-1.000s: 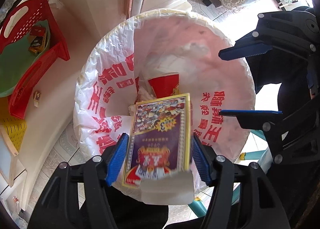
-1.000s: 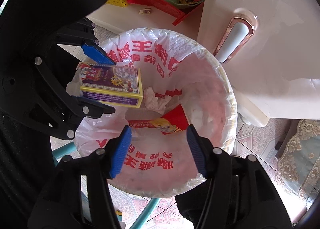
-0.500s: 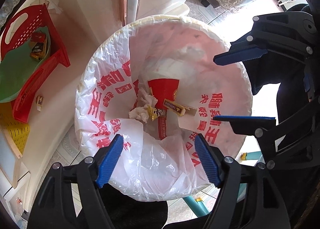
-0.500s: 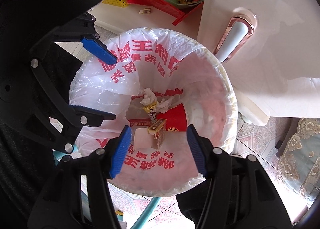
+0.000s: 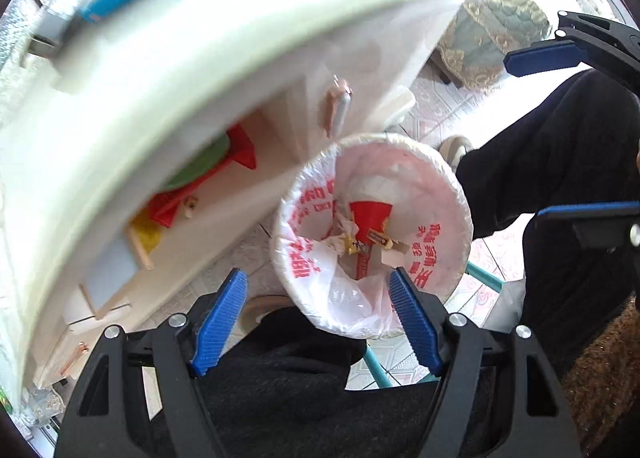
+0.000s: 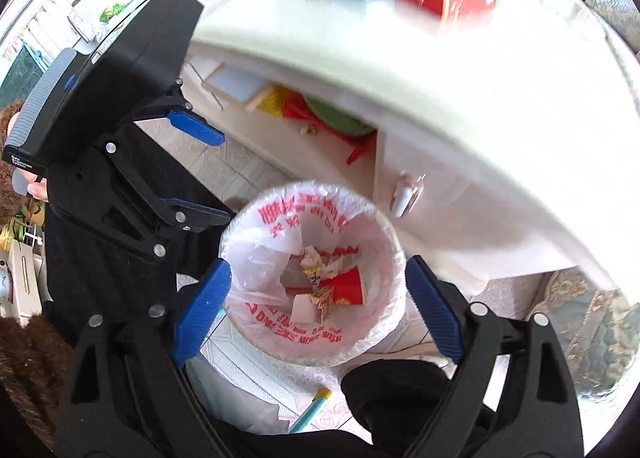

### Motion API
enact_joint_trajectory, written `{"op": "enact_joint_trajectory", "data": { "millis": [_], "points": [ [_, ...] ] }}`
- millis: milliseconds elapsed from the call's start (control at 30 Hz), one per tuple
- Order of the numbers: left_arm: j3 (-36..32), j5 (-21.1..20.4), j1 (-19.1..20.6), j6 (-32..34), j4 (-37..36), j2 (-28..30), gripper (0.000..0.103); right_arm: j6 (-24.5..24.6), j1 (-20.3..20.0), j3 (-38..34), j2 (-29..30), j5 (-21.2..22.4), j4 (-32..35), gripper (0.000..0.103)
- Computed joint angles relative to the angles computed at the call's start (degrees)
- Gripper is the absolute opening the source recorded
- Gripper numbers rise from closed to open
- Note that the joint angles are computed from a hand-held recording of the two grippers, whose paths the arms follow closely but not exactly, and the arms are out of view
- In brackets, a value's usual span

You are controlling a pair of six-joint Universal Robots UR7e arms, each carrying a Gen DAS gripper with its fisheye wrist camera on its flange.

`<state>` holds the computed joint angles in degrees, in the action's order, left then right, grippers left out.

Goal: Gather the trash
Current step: 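Move both tools back over the boxes on the table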

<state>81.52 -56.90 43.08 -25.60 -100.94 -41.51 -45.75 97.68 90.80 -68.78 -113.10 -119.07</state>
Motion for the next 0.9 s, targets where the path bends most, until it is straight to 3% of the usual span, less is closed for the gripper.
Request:
{"op": "enact_joint_trajectory", "data": {
  "millis": [100,167,267,433,633,733,900],
  "points": [
    [-5.3,3.1,-1.1,-0.7,4.2,-2.0,0.086,0.6,2.4,-6.4,1.3,0.7,1.6,0.093],
    [-11.2,5.4,-1.3,-1.3,9.3,-1.7,0.089,2.3,3.7,-11.5,2.9,1.3,3.3,0.094],
    [-21.4,10.0,-1.5,-1.9,17.9,0.6,0.09,6.8,5.6,-20.6,6.5,1.6,8.5,0.095],
    [-37.6,12.8,-0.9,4.9,28.0,5.8,0.091,14.4,7.3,-34.9,13.3,2.7,15.4,0.097],
    [-52.1,11.7,0.9,10.2,34.8,12.2,0.091,22.0,7.6,-54.1,23.4,4.1,25.5,0.097],
    [-57.5,10.9,2.2,11.8,38.2,15.1,0.091,24.5,7.8,-63.6,29.0,2.5,31.7,0.097],
    [-60.2,10.3,4.5,13.6,39.8,18.0,0.091,27.9,7.3,-73.4,36.0,-0.3,38.0,0.097]
  ]
}}
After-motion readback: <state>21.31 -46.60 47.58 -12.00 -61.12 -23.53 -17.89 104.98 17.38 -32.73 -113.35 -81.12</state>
